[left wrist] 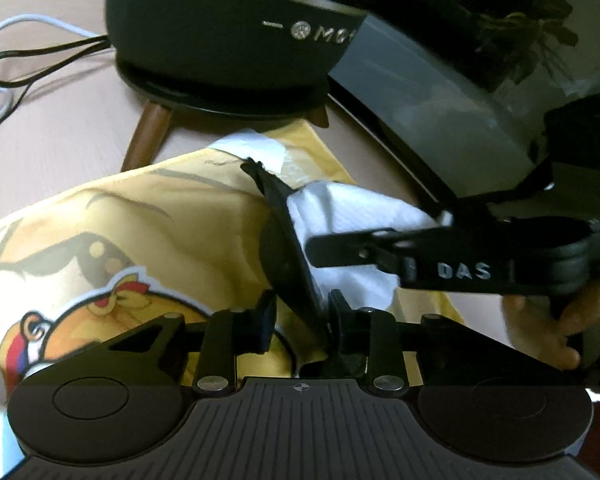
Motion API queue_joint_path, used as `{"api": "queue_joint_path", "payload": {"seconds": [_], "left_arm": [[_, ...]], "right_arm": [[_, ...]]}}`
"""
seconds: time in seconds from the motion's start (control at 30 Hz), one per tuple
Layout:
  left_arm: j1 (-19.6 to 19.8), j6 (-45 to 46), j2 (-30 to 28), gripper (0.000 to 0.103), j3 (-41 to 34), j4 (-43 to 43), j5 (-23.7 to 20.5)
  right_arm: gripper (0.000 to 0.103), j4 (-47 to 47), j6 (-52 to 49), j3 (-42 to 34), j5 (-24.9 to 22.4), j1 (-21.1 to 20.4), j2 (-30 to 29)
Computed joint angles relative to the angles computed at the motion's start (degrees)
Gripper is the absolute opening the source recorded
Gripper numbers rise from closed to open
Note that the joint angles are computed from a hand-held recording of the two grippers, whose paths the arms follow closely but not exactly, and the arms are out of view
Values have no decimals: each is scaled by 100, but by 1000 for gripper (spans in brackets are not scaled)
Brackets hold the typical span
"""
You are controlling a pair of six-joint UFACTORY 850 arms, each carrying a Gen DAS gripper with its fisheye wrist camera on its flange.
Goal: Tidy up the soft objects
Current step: 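Lift the mask with the left gripper while the right gripper wipes its underside with tissue, then hold the mask with the left gripper while the right gripper wipes its face with tissue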
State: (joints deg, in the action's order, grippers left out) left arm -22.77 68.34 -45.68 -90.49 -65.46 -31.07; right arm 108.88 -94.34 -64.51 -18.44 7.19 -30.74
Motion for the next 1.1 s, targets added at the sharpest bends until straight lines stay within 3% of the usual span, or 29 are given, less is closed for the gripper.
{"api": "queue_joint_path", "payload": {"seconds": [0.17,0.23,0.37,0.43,0.6,0.67,0.87,0.93,1.03,1.1], "left_arm": [[238,841,597,32,804,-826,-38],[324,583,656,34,916,-734,-54],[344,-203,635,42,956,-237,176],[325,-161,642,48,994,-270,232],[234,-179,653,62,1035,-174,524],[251,-267,694,70,1081,-138,624],[714,331,749,92,1228,-1745,-226],[804,-17,682,92,1160,-1751,-392],[828,-504,594,92,1044,-1432,-368],[783,-545,592,93,1024,-1294,-318]], "right_arm": [[12,-198,-445,32,-824,111,216],[12,-373,-645,-54,-1039,211,223],[11,-882,-156,-658,-680,397,-279],[11,-1125,174,-918,-552,419,-503],[11,-917,116,-1169,501,492,-758],[11,-1108,181,-1095,603,455,-707],[11,-1734,437,-487,-120,296,-265],[11,-1788,451,-305,-390,298,-121],[11,-2144,573,-193,-1188,292,-14],[11,-2398,604,-173,-1323,389,15]]}}
